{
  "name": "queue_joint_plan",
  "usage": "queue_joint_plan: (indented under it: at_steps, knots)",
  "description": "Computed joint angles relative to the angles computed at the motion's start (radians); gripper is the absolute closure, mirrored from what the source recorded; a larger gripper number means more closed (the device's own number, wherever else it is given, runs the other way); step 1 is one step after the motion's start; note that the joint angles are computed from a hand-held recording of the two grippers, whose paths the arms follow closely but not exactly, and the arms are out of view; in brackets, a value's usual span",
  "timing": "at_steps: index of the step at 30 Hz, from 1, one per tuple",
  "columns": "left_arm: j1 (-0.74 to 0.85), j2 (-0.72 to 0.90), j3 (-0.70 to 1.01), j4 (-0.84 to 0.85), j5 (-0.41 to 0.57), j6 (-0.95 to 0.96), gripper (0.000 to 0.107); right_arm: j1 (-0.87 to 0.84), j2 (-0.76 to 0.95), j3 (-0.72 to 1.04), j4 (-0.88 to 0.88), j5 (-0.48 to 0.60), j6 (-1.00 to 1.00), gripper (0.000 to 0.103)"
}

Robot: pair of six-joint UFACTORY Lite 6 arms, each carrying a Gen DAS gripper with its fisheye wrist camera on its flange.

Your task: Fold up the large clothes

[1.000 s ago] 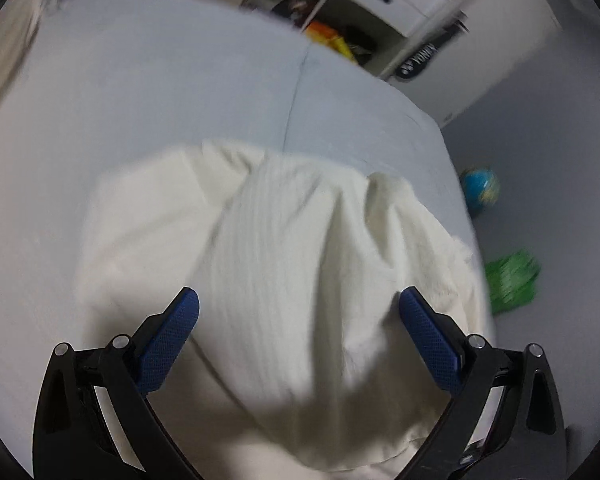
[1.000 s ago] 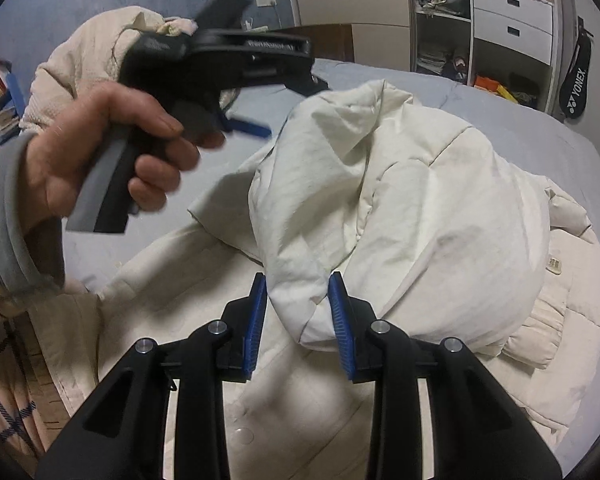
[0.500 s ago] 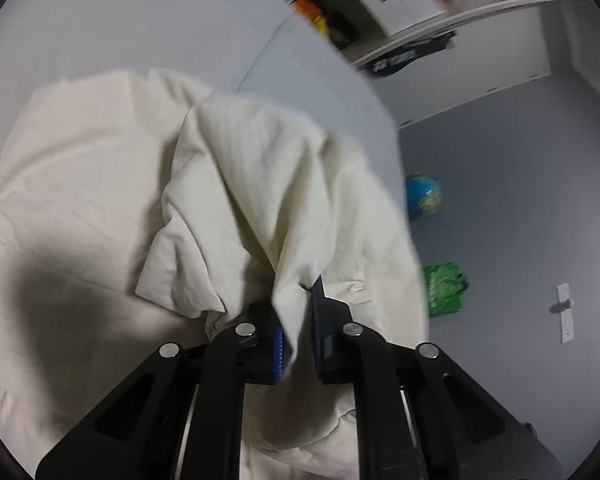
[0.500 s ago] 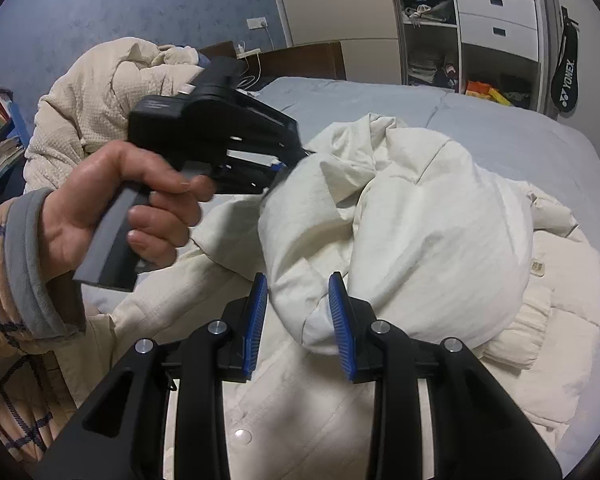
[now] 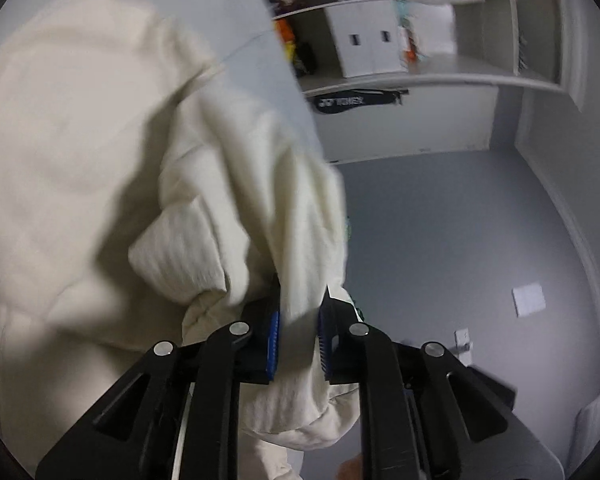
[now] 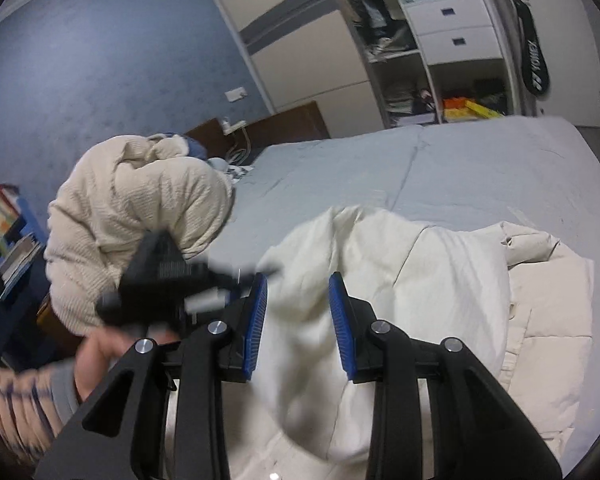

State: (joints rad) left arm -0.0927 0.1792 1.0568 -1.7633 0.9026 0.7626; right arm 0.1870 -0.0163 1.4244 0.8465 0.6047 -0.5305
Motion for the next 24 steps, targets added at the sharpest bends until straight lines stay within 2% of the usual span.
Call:
queue_joint_plan:
  at_steps: [1,5,10,12,14,15,16,18,21,24]
  knots:
    - [0.031,-0.016,-0.049,-0.003,0.021,0.024,0.087,0.006,0.039,0.041,-0.024,0.005,0.035,0.074]
    - [0.104,-0.062,-0.117,0.063,-0.002,0.085,0.072,0.041,0.203,0.199,-0.105,0.027,0.172,0.074]
    - [0.15,-0.111,-0.01,0.254,-0.054,0.013,0.032,0.072,0.377,0.351,-0.134,0.063,0.242,0.074]
    - [0.161,-0.1,0.066,0.325,-0.074,-0.049,0.03,0.084,0.424,0.395,-0.154,0.082,0.273,0.074]
    - [0.185,-0.081,0.129,0.406,-0.08,-0.103,0.028,0.088,0.407,0.368,-0.102,0.078,0.236,0.074]
    - [0.192,-0.062,0.156,0.447,-0.079,-0.135,0.027,0.09,0.392,0.349,-0.082,0.075,0.216,0.071]
    - [0.192,-0.019,0.205,0.489,-0.07,-0.181,0.027,0.096,0.38,0.337,-0.07,0.082,0.198,0.061]
    - [0.208,0.028,0.223,0.483,-0.027,-0.18,0.027,0.114,0.37,0.325,-0.079,0.095,0.184,0.051]
    - [0.186,0.125,0.283,0.486,0.018,-0.201,0.027,0.15,0.36,0.312,-0.179,0.095,0.217,0.045]
    - [0.144,0.232,0.347,0.45,0.048,-0.202,0.027,0.193,0.388,0.323,-0.291,0.108,0.265,0.047]
